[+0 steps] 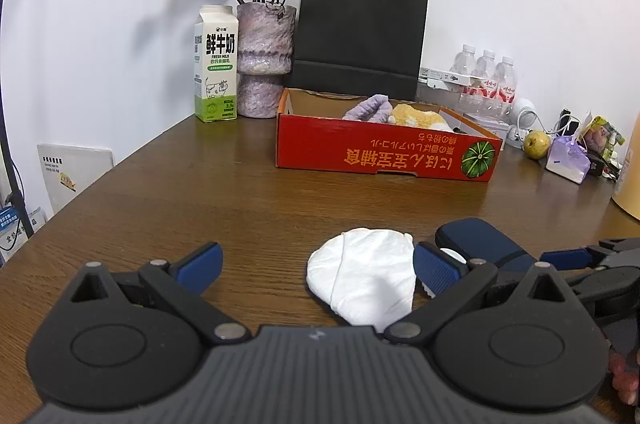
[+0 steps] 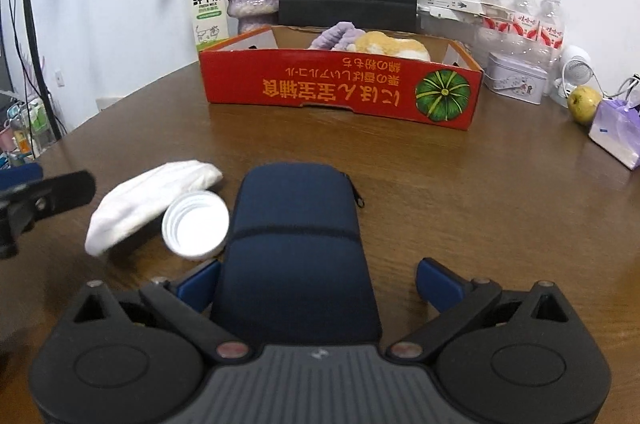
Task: Organize objects
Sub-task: 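Grasp the white cloth with the left gripper while the right grasps the navy blue pouch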
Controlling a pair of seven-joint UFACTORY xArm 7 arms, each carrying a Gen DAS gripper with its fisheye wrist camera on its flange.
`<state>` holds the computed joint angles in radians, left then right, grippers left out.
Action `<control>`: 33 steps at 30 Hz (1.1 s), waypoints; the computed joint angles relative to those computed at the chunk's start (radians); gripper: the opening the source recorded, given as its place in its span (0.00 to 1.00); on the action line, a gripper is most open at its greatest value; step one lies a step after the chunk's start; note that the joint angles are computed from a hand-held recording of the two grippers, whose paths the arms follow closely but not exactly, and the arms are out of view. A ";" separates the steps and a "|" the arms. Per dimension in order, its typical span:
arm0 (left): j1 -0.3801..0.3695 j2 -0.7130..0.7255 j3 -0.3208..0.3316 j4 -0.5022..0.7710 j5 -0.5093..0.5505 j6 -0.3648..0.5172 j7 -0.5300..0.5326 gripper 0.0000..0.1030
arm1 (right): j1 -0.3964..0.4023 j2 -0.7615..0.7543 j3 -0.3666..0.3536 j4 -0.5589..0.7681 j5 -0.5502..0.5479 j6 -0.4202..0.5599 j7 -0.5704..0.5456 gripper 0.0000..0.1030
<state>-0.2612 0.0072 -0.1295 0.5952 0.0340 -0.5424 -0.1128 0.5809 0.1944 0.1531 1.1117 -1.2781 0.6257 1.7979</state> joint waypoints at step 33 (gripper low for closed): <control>0.029 0.008 0.010 0.142 0.234 0.225 -0.102 1.00 | 0.120 -0.075 0.117 -0.099 -0.312 0.540 0.379 0.61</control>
